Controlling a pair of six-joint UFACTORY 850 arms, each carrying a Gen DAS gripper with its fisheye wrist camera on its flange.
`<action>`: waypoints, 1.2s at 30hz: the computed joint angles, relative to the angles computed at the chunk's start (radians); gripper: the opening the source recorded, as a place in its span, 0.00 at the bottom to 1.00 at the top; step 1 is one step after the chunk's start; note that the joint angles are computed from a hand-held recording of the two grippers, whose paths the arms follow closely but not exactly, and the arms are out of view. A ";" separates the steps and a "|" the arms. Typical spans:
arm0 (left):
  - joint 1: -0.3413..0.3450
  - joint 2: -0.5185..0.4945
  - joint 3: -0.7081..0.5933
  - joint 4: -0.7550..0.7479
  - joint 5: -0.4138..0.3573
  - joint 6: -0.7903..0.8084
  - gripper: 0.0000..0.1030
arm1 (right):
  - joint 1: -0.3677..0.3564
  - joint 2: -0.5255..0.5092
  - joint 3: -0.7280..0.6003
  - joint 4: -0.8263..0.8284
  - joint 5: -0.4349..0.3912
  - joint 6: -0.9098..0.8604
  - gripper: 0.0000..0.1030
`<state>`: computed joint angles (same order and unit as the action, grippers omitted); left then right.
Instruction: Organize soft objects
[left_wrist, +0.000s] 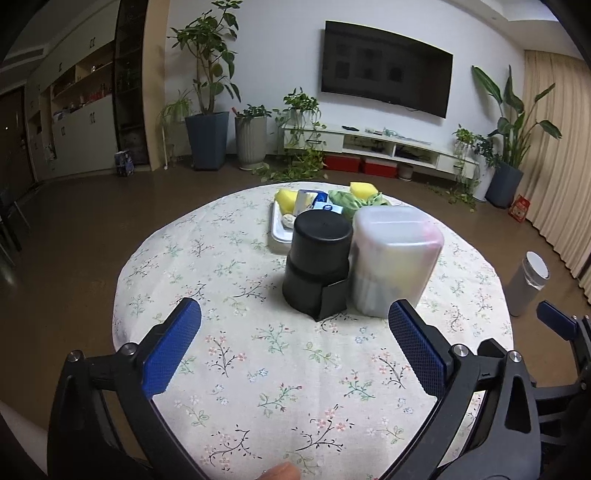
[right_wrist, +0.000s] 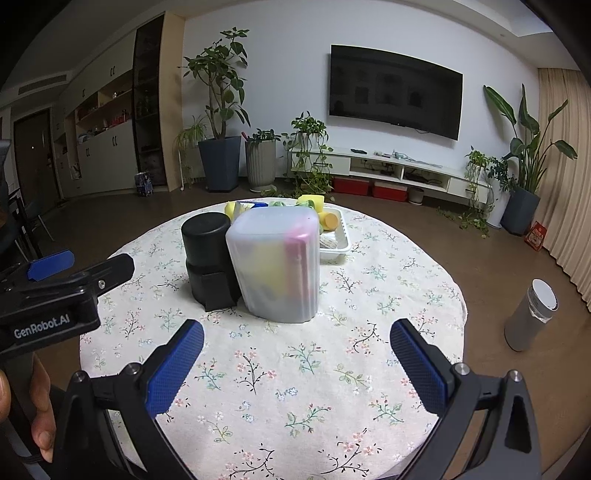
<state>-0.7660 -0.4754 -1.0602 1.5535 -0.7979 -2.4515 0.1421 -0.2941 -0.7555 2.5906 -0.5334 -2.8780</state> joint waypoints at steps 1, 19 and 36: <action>0.001 -0.001 -0.001 -0.009 0.001 0.008 1.00 | 0.001 0.000 0.000 0.003 0.001 -0.002 1.00; 0.016 -0.016 -0.012 0.032 0.059 0.008 1.00 | 0.003 -0.022 -0.011 0.022 0.010 -0.010 1.00; 0.025 -0.020 -0.016 0.030 0.078 0.012 1.00 | -0.003 -0.034 -0.022 0.012 0.017 0.000 1.00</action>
